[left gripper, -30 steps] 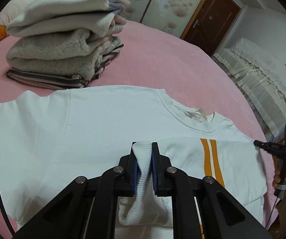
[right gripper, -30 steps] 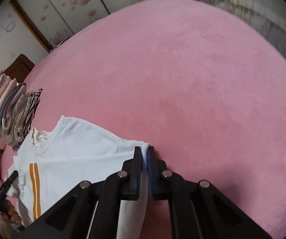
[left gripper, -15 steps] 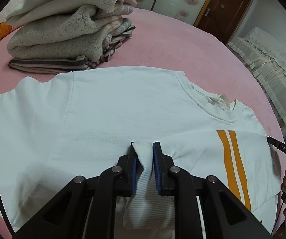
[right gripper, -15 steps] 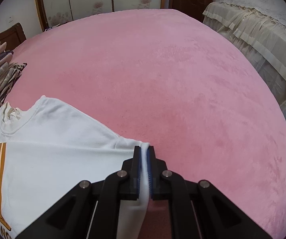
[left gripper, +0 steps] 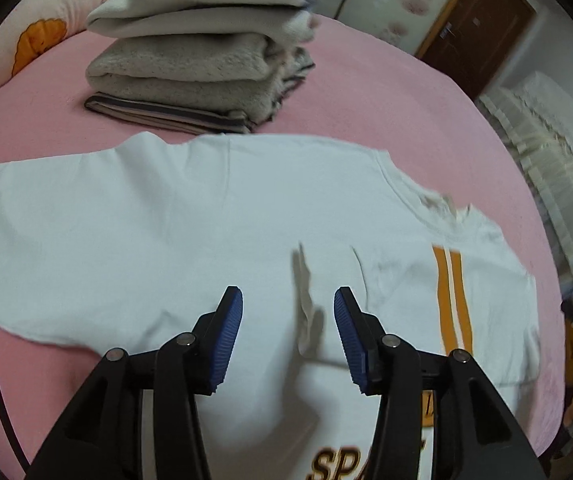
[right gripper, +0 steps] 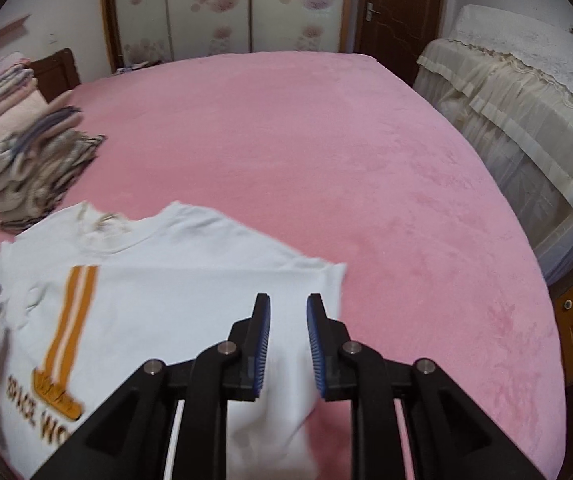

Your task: Fold small clothes

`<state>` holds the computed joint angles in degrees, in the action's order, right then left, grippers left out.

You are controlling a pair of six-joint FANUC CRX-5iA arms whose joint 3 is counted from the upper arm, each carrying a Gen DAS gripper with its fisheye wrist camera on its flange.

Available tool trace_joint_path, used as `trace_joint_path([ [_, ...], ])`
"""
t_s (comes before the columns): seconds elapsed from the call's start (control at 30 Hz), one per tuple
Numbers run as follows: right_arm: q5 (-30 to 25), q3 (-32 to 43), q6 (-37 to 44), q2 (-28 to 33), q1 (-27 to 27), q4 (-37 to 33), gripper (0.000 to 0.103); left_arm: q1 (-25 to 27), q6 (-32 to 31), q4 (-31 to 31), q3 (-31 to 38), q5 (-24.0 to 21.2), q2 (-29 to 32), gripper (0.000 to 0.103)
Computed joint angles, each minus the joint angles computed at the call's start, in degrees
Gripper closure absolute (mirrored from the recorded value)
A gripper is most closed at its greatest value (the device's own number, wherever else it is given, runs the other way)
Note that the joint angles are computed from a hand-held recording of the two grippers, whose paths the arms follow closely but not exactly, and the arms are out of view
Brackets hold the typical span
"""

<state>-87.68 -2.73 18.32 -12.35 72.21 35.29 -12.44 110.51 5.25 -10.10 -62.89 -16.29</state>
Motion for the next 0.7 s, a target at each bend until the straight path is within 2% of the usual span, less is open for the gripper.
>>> trace_joint_path([
  [0.23,-0.85,-0.75,-6.87,-0.80,10.29,-0.92,0.084,-7.70,5.62,-8.71,2.95,-3.98,3.34,0.056],
  [0.3,-2.14,-0.24,-7.99,-0.07,12.43,-0.64,0.084,-8.18,6.42,-9.85,3.56,-4.88,3.85,0.051],
  [0.43,-4.69,1.62,-9.07,1.87,15.30,-0.89,0.084,-7.80,7.52,-9.98,4.63,-6.84,3.75,0.051],
  [0.53,-4.80,2.67,-10.23,2.51,16.77,-0.65,0.084,-8.37,9.03,-11.40,5.14,-7.83,1.50,0.051],
  [0.67,-5.04,4.79,-10.85,4.18,18.68,1.31,0.084,-11.29,11.25,-16.03,8.17,-12.19,-0.25,0.029],
  [0.7,-4.86,5.30,-10.90,4.64,19.25,2.18,0.084,-11.73,11.19,-16.42,8.39,-12.66,-1.33,0.028],
])
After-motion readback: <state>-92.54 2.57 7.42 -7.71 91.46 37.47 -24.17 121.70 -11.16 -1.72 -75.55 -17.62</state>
